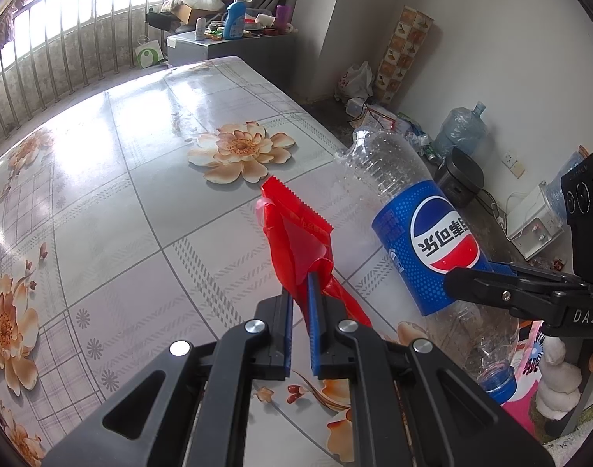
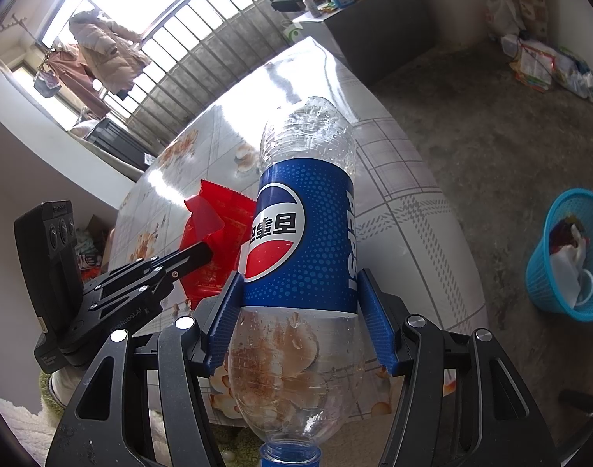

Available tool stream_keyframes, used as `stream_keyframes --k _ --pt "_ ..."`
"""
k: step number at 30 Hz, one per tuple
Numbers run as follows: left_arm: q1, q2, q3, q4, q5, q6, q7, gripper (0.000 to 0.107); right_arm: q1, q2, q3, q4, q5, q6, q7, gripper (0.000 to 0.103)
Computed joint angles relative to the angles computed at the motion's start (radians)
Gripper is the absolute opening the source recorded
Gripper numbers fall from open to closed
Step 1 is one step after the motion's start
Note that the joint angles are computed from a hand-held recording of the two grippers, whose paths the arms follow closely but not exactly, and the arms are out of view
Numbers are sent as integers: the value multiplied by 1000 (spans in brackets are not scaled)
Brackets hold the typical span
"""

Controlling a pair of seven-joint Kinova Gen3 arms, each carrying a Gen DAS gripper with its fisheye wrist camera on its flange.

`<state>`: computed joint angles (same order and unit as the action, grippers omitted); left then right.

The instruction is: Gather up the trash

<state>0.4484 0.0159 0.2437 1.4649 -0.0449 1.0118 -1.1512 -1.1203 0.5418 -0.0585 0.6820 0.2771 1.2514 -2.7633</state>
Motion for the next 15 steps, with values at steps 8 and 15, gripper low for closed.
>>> stream_keyframes --k 8,15 --pt "6 -5 3 0 -16 -14 15 7 -18 -10 7 7 19 -1 -18 56" --pt "14 8 13 -43 0 -24 -6 7 -43 -113 12 173 96 -92 -133 56"
